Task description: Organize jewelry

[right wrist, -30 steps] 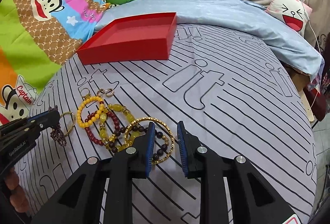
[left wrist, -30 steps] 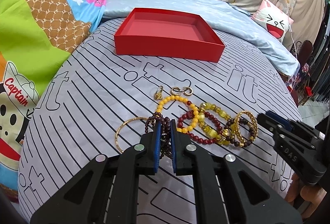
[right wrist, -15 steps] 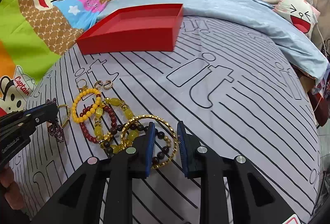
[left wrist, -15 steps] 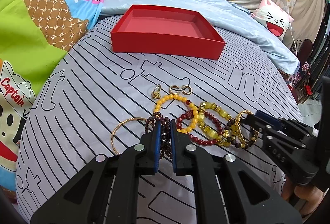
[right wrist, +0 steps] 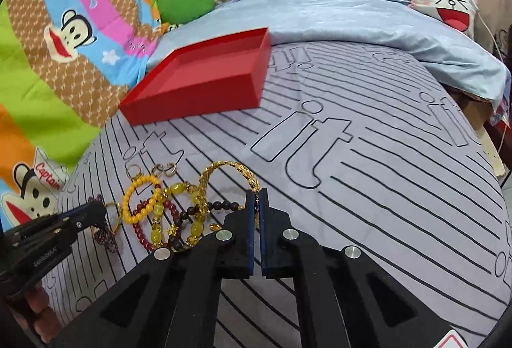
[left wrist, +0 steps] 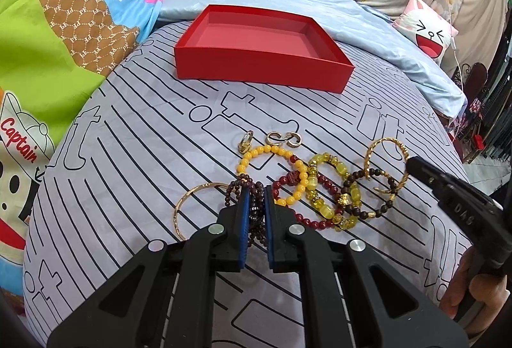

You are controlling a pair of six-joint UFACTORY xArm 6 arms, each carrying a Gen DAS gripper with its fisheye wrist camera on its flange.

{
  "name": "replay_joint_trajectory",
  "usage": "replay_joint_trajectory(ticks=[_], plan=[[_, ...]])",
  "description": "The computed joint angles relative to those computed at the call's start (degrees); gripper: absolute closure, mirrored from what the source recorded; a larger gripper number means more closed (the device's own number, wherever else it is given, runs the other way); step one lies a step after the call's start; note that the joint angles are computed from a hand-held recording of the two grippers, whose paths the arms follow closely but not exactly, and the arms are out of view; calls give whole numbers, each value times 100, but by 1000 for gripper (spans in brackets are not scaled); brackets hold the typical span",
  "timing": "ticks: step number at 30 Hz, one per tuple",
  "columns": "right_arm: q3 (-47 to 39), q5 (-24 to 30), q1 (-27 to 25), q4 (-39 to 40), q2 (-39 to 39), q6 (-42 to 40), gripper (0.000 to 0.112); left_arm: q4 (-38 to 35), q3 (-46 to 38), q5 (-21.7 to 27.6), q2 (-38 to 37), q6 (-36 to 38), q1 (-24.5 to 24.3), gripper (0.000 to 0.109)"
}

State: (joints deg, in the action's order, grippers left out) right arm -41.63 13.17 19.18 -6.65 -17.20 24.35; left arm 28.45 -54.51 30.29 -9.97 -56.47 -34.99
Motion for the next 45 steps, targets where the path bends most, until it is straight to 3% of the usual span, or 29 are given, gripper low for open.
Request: replay_joint_trajectory(ticks=[7, 11, 15, 23, 29, 33, 38, 45], plan=[[167, 87, -48, -180, -280, 216, 109, 109, 51, 4, -99, -104, -57, 100], [258, 335, -47, -1064, -585, 750, 109, 158, 56, 14, -130, -145, -76, 100], [392, 247, -105, -1190, -851, 906, 110, 168, 25, 11, -111, -143, -108, 100], [210, 132, -47, -1125, -818, 842, 110, 270, -51, -7, -171, -107, -143, 100], [-267, 69, 78, -662, -311, 410, 110, 241, -319, -98, -81, 104, 41, 100], [-889, 129, 169, -240, 302, -37, 110, 124, -731, -176, 202, 430, 277, 100], [-2082, 336, 239, 397, 1310, -761, 110, -362, -1730, -321, 986, 1359, 650, 100], [-5087, 1399, 31, 1323, 3437, -1839, 110, -1493, -3981, -201, 2727, 2900, 1101, 100]])
